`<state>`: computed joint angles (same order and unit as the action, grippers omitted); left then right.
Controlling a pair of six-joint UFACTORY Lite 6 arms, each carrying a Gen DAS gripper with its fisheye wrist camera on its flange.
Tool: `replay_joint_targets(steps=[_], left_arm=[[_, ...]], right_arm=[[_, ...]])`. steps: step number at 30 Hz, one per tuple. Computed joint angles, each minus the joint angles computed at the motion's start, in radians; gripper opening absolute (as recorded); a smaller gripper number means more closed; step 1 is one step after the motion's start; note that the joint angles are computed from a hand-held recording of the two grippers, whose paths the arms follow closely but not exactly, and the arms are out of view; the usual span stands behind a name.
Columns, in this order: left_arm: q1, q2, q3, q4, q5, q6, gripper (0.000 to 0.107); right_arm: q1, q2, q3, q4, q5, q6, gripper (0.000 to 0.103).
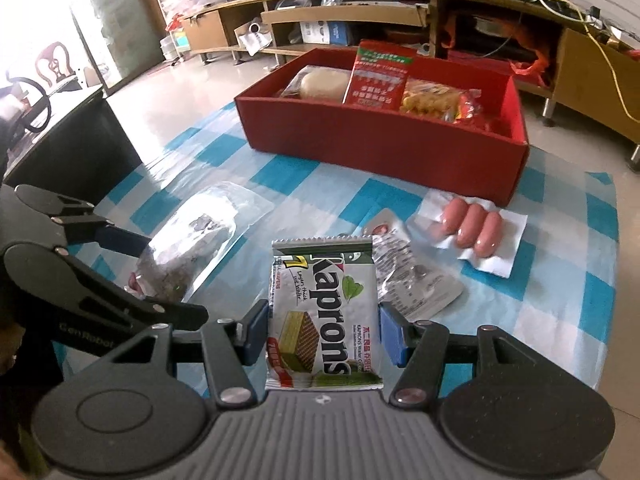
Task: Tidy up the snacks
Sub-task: 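Grasp the clear jerky bag with the left tool while the right tool grasps the Kaprons wafer pack, then lift and carry the jerky bag and Kaprons pack toward the red box with both tools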
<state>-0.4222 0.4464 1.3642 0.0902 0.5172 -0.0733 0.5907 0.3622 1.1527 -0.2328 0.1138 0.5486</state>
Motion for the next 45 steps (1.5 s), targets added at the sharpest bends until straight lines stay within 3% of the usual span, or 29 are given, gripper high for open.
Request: replay_joint_targets(steps=[11,45], left_arm=[[-0.03,0.029,0.053,0.077,0.007,-0.107,0.086],[-0.035,0.143,0.298,0.078,0.053,-0.163,0.087]], right_arm=[[-0.033,-0.007,0.012,-0.052,-0.012,0.036,0.056],[-0.088,0.002,0.078,-0.364,-0.01,0.335,0.056]])
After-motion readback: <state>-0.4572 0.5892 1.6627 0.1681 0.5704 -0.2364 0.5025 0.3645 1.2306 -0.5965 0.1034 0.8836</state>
